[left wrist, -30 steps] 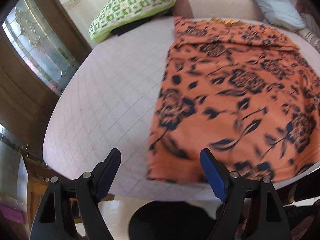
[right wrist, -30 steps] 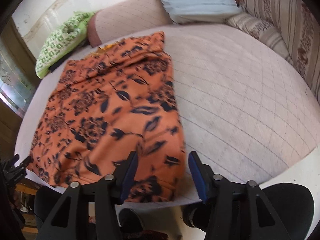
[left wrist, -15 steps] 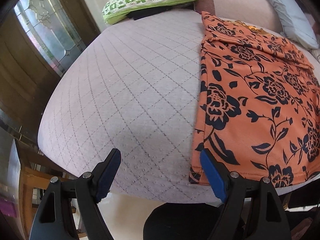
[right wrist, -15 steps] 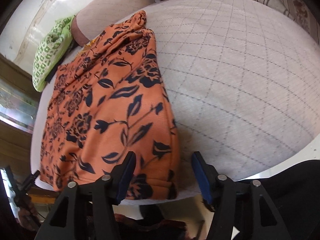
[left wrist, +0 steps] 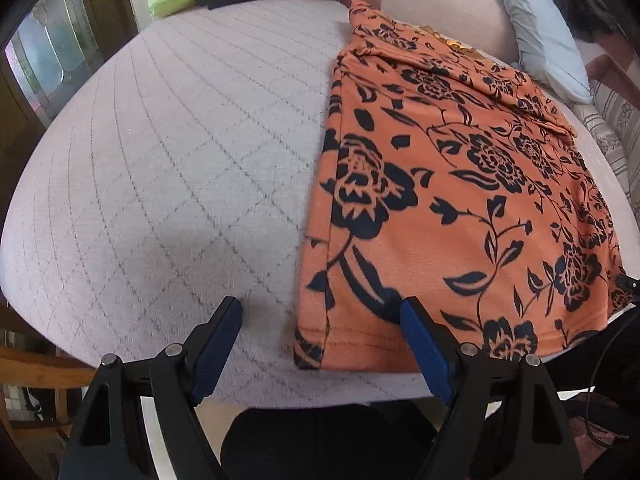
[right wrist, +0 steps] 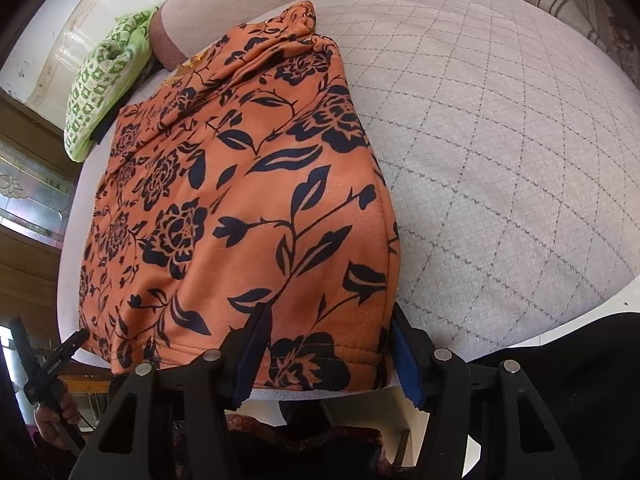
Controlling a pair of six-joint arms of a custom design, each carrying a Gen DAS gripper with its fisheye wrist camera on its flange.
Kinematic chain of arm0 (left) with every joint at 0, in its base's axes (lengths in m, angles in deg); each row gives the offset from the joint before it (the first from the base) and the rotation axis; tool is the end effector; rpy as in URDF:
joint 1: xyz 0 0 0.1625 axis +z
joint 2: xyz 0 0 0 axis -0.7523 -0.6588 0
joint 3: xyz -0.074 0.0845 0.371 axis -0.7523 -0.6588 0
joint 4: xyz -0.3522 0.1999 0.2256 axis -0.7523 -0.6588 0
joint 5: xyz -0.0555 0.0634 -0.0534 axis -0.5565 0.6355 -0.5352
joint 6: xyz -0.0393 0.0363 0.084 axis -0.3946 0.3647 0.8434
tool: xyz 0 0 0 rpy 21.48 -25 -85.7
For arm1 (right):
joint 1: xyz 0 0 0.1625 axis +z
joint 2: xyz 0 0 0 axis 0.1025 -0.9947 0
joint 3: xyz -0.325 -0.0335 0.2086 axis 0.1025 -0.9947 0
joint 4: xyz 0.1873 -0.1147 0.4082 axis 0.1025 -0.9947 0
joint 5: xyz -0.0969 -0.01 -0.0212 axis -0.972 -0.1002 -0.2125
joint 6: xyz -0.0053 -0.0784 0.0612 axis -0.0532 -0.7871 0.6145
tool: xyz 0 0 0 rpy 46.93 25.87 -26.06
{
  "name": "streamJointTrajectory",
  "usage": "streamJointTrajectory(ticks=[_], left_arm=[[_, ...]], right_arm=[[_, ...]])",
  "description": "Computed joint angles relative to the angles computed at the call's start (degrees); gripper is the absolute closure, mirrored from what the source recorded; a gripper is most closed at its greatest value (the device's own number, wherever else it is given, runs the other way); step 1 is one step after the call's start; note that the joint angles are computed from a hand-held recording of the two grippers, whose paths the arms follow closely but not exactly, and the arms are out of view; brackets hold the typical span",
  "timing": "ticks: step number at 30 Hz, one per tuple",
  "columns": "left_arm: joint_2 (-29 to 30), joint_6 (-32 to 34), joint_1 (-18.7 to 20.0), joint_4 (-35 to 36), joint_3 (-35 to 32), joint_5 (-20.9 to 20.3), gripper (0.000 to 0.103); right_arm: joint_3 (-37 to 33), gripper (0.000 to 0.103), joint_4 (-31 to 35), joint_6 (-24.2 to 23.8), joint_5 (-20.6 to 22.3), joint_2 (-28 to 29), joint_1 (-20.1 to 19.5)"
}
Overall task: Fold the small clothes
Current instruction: 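Grasp the blouse hem with both tools and lift it toward the collar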
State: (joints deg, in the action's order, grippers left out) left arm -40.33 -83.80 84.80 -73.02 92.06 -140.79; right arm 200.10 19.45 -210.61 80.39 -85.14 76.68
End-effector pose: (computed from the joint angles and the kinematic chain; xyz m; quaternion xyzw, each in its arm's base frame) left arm -0.1639 -0.3561 0.2592 0.2512 0.9133 -0.1294 0.2934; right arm 0.0543 -0.2370 0.3644 -0.2138 -0.9047 0.2831 0.2360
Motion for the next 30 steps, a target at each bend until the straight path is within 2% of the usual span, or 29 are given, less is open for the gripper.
streamJointTrajectory(ticks=[2, 4, 6, 8, 9, 13, 14, 15, 16, 17, 18, 19, 21, 22, 24, 29, 30], left_arm=[[0.3, 1.0, 0.0, -1.0, 0.0, -0.1, 0.028], [0.2, 2.0, 0.2, -1.7, -0.1, -0.4, 0.038], [0.4, 3.1, 0.8, -2.7, -0.3, -1.2, 0.055], [0.3, 3.8, 1.1, -3.6, -0.3, -2.8, 0.066], [0.1, 4.2, 1.1, -3.5, -0.3, -3.2, 0.066], [0.5, 4.2, 0.4, -2.6, -0.4, -2.6, 0.063], [0.4, 3.9, 0.2, -1.6, -0.5, -2.1, 0.054], [0.4, 3.3, -0.1, -0.7, -0.7, -1.2, 0.04], [0.4, 2.0, -0.2, 0.3, -0.7, -0.3, 0.036], [0.2, 1.6, 0.0, 0.6, -0.7, -0.5, 0.035], [0.0, 1.5, 0.3, 0.3, -0.5, -0.9, 0.035], [-0.3, 1.6, 0.0, 0.3, -0.3, -0.8, 0.035], [-0.2, 2.2, -0.4, 0.6, -0.4, -1.1, 0.048], [0.0, 2.1, -0.7, 1.0, -0.5, -1.0, 0.051], [0.0, 2.3, -1.3, 1.2, -0.6, -1.3, 0.07], [0.6, 2.5, -2.7, 0.8, -0.1, -0.5, 0.092], [0.6, 2.6, -2.9, 0.6, -0.1, -0.7, 0.092]], right_arm=[[-0.1, 0.042, 0.3, 0.2, 0.2, 0.2, 0.1], [-0.2, 0.042, 0.5, 0.4, 0.1, 0.3, 0.0], [-0.3, 0.042, 0.7, 0.7, 0.0, 0.5, 0.1], [-0.5, 0.042, 0.8, 1.3, 0.7, 1.1, 0.8], [-0.7, 0.042, 0.9, 1.5, 1.0, 1.5, 1.0], [-1.4, 0.042, 1.3, 2.6, 5.2, 5.2, 3.8], [-1.4, 0.042, 1.5, 2.8, 6.1, 5.8, 4.4], [-1.4, 0.045, 1.6, 2.7, 6.9, 6.1, 5.0], [-1.4, 0.049, 1.6, 2.4, 7.8, 6.4, 5.5], [-1.5, 0.06, 1.9, 2.5, 9.6, 7.1, 6.4], [-1.5, 0.066, 2.1, 2.6, 11.2, 7.7, 7.2], [-1.4, 0.068, 2.0, 2.4, 11.1, 7.5, 7.2], [-1.2, 0.078, 2.0, 2.4, 10.5, 6.7, 6.8], [-1.1, 0.079, 2.0, 2.2, 10.5, 6.5, 6.7], [-0.9, 0.08, 1.9, 2.1, 10.0, 5.8, 6.4], [-0.3, 0.08, 1.6, 0.9, 9.0, 4.2, 5.1], [-0.3, 0.081, 1.5, 0.7, 9.1, 4.2, 5.2]])
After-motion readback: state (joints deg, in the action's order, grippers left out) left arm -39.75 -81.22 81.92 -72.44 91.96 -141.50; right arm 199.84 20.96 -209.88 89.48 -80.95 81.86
